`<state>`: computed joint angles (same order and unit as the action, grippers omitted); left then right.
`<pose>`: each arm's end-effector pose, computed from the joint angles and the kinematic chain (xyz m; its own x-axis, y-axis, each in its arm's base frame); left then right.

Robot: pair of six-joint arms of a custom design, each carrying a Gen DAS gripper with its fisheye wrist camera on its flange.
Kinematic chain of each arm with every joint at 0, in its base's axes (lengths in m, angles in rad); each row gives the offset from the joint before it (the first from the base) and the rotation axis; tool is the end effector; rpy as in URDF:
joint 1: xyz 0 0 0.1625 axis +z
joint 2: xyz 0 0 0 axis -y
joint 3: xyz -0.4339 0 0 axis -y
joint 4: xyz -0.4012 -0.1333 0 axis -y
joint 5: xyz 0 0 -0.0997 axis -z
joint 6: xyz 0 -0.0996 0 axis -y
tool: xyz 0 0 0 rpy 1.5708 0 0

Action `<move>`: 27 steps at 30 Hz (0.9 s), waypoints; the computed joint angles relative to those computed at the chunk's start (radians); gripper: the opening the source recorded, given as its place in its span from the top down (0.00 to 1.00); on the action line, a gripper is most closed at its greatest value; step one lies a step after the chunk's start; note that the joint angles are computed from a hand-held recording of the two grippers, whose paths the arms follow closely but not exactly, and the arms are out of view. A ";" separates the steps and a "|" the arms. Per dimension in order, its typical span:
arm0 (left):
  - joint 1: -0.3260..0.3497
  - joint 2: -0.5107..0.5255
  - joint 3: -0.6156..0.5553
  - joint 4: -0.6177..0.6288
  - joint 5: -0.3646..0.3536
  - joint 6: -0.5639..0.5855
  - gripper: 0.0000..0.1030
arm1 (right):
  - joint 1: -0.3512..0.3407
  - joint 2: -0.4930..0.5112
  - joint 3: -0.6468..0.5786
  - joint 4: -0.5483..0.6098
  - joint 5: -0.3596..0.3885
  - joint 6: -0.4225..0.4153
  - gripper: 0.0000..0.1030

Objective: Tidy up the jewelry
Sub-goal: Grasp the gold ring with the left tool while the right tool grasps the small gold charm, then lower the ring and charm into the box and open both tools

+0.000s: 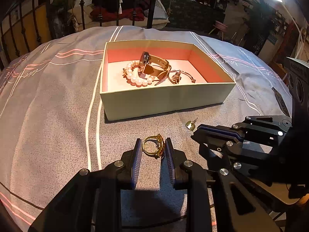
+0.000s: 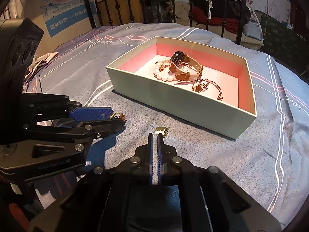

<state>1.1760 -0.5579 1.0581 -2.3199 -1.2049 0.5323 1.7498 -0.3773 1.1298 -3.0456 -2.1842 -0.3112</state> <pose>-0.1670 -0.8401 0.1342 -0.5827 0.6934 -0.4238 0.7759 0.6299 -0.0363 0.2216 -0.7982 0.0530 -0.7896 -0.0082 0.6136 -0.3943 0.7729 -0.4971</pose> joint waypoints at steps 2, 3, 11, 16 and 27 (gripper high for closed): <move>0.000 0.001 -0.002 0.004 -0.002 -0.003 0.77 | -0.002 0.006 -0.015 0.023 -0.019 0.014 0.85; 0.000 0.001 -0.001 0.001 0.000 -0.004 0.77 | -0.002 0.008 -0.020 0.022 -0.022 0.012 0.73; 0.003 -0.001 -0.008 0.011 -0.007 -0.015 0.77 | -0.012 0.029 -0.093 0.118 0.009 -0.009 0.73; 0.003 -0.007 -0.006 0.013 -0.016 -0.015 0.77 | -0.001 0.027 -0.067 0.069 -0.004 -0.041 0.86; -0.028 0.043 -0.124 0.020 -0.082 -0.016 0.77 | 0.020 0.011 -0.085 -0.110 -0.034 -0.089 0.86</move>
<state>1.1477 -0.5147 0.9340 -2.2996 -1.2868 0.5161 1.7697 -0.3660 1.0444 -3.1553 -2.2179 -0.3997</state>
